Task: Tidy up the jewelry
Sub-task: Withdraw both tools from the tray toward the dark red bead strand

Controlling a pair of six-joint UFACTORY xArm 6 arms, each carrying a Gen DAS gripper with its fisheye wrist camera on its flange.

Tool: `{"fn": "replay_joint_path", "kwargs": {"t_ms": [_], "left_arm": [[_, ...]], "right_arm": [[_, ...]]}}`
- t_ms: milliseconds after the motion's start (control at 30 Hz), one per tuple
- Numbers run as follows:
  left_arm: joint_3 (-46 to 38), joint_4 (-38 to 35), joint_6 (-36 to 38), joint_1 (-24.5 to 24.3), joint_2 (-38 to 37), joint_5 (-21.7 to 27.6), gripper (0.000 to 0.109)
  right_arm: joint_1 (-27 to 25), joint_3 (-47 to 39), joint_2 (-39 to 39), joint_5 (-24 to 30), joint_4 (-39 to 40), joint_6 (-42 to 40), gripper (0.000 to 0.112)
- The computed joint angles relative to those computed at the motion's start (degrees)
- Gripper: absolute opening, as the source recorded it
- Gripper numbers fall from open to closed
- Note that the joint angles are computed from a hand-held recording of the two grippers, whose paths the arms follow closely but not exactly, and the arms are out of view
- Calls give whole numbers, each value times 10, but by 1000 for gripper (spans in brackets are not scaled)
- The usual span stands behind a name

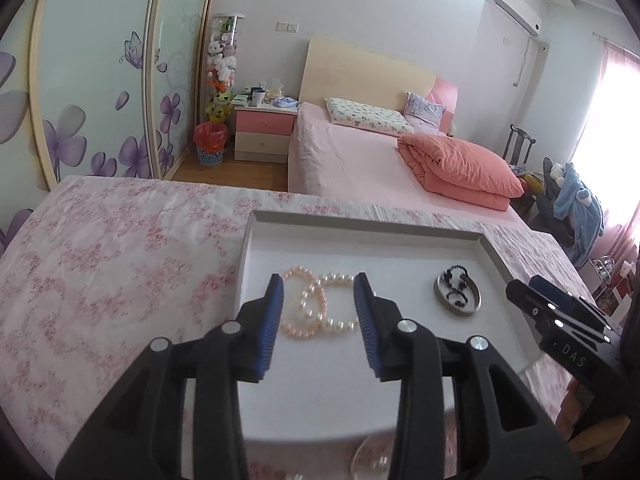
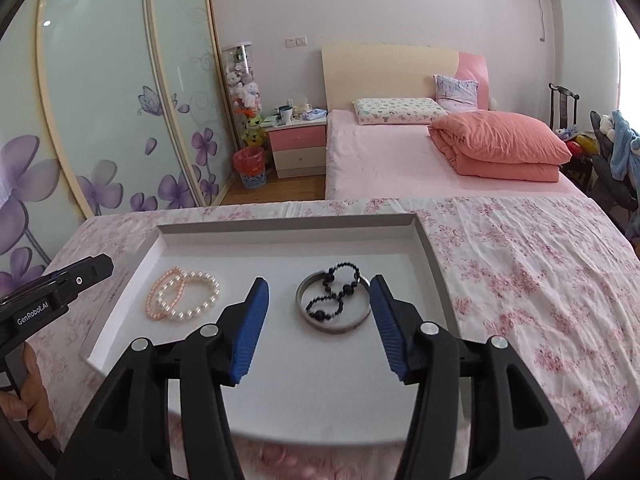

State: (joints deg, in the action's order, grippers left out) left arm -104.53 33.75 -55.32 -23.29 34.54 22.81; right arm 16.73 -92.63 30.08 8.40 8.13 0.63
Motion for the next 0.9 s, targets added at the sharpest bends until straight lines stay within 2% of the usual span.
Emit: {"fn": "replay_joint_path", "kwargs": {"t_ms": [133,300,433,567,667,900], "left_arm": [[121,55,-55,0,-84,-35,43],[258,174,-178,3,-187,-61,47],[330,205,-225,0,-239,-69,49],[373,245,-271,-8,-269,-64,51],[394,274,-301,-17,-285,-50,55],[417,276,-313,-27,-296,-47,58]], "right_arm": [[9,84,-58,-29,69,-72,55],[22,177,-123,-41,158,-156,55],[29,235,-161,-39,166,-161,55],[38,287,-193,-28,187,-172,55],[42,324,-213,-30,169,-151,55],[52,340,-216,-8,167,-134,55]]}}
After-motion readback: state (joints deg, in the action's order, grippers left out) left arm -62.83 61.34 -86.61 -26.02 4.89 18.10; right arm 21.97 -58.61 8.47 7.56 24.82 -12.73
